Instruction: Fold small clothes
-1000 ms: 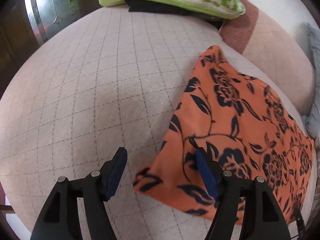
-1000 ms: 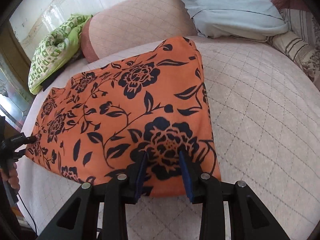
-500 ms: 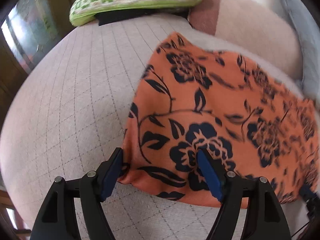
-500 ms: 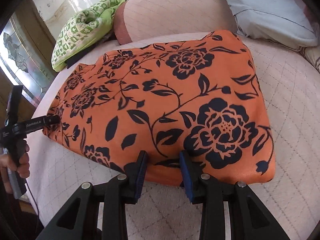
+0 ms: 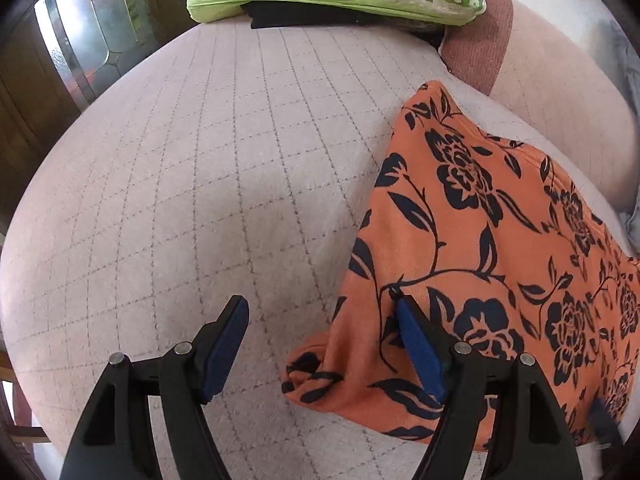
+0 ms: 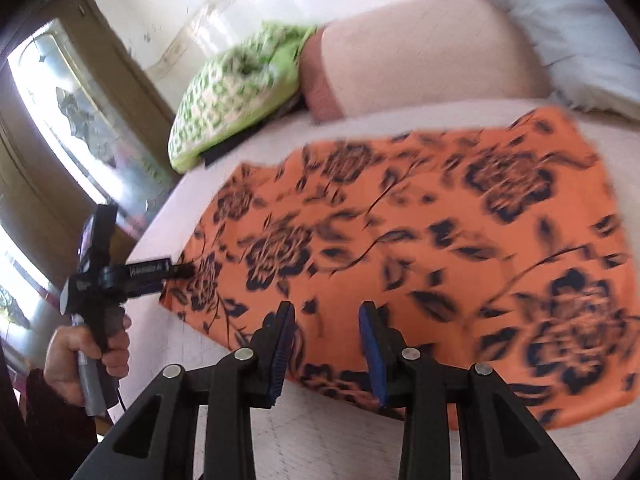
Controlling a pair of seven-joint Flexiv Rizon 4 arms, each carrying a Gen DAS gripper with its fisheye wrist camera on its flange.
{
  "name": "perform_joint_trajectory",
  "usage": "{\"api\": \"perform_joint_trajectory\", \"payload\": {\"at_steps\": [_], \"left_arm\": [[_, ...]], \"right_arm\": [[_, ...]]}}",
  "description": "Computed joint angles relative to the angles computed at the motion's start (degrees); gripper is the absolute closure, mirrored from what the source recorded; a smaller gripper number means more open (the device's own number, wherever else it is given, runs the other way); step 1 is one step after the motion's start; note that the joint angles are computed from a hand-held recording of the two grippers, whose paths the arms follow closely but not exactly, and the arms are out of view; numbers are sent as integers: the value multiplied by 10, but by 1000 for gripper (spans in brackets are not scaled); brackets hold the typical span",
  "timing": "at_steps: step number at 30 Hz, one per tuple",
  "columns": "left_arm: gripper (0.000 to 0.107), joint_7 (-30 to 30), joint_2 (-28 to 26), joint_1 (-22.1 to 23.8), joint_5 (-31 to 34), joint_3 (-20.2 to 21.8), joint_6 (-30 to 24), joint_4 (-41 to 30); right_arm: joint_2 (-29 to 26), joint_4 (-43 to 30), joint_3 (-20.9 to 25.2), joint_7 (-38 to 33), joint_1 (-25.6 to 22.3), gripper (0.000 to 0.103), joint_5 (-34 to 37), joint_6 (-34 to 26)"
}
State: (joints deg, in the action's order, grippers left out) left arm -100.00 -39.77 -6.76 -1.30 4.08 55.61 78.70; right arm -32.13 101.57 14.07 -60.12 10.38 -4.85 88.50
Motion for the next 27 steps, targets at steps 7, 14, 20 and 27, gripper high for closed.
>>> {"api": "perform_joint_trajectory", "payload": {"at_steps": [7,14,20,27], "left_arm": [[30,24,24,40,-54,-27,28,35],[30,84,93,87,-143,-71,51,154],[30,126,129,90,-236,-102,65,237],[31,151,104,81,-286,-130,151,249]], "right_arm": [[-10,-8,-12,-11,11,66,-20,-22],[-12,-6,-11,-20,12,66,-5,-9],[-11,4,-7,-10,9,66,0,7],[4,35,-16,5,16,66,-5,29]]}}
